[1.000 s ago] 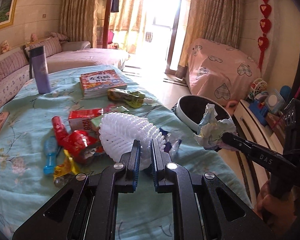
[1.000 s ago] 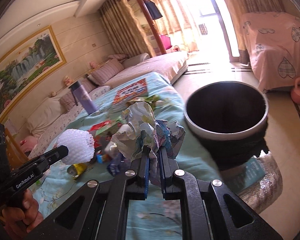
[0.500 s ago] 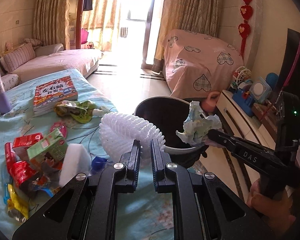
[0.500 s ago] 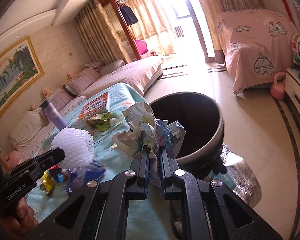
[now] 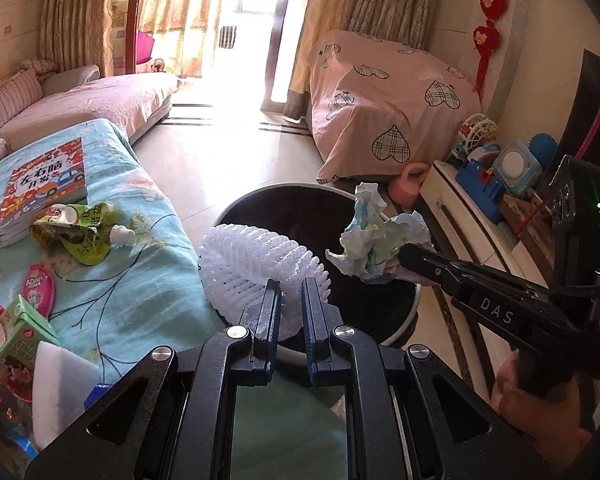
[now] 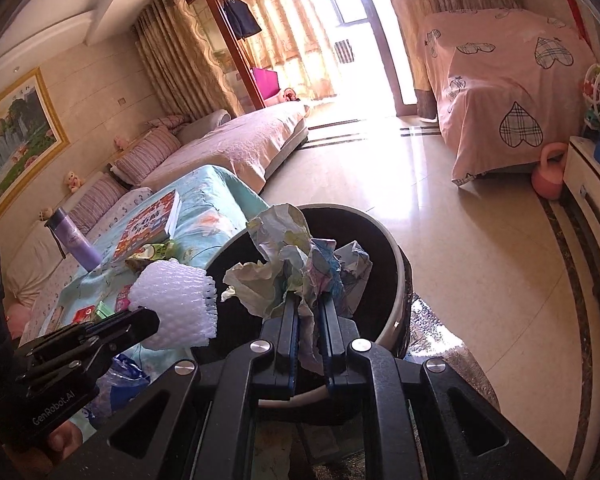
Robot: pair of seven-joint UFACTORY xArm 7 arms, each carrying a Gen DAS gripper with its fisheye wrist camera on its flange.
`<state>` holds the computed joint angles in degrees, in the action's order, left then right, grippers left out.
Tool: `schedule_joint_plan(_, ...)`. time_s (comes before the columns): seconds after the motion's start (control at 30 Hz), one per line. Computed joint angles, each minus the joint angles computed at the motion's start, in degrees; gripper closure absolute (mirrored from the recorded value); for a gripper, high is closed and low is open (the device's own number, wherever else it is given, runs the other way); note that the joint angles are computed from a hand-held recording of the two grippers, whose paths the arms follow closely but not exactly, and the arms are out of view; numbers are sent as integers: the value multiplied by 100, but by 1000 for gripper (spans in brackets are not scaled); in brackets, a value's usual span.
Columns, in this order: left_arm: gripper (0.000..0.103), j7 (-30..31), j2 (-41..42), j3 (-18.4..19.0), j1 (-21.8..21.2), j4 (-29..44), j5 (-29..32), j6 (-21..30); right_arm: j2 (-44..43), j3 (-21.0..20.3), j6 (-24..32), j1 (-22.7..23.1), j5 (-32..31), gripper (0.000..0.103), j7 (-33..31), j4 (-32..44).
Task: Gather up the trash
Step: 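Carry tissue and foam net over the black bin and open both tools, then grasp blue plastic bag with right tool while left tool grasps yellow wrapper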
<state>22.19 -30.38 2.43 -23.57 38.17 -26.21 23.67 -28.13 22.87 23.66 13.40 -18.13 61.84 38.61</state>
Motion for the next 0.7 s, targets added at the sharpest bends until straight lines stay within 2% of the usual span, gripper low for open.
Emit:
schedule_joint_plan(0.1, 91, -2, 201, 2, 3, 97, 0, 20, 152, -63, -39, 25, 18, 89, -92, 12)
schedule_joint_plan(0.17, 85, -10, 232, -17, 34, 116, 9, 76, 238, -173, -142, 61, 70, 86, -185, -22)
schedule_joint_plan(0.23, 67, -37, 180, -56, 109, 69, 56, 100, 264, -220, -195, 88, 136, 73, -204, -63)
schedule_joint_plan(0.27, 49, -86, 131, -90, 165, 21, 96, 82, 269, -267, -232, 99, 174, 68, -236, -79)
schedule_joint_plan(0.3, 41, -121, 64, -104, 198, -43, 116, 31, 249, -320, -316, 117, 222, 56, -267, -133)
schedule_joint_plan(0.33, 41, -135, -1, -96, 211, -95, 137, 16, 218, -328, -359, 113, 254, 51, -266, -170)
schedule_joint_plan(0.4, 41, -181, -138, -64, 240, -177, 189, 100, 112, -291, -374, 71, 276, 50, -235, -226)
schedule_joint_plan(0.63, 37, -290, -1058, 90, 411, -738, 335, 359, -267, 13, -418, -44, 347, 18, 110, -350)
schedule_joint_plan(0.7, 37, -345, -1380, 76, 510, -933, 465, 382, -414, 173, -422, -86, 345, 13, 334, -395)
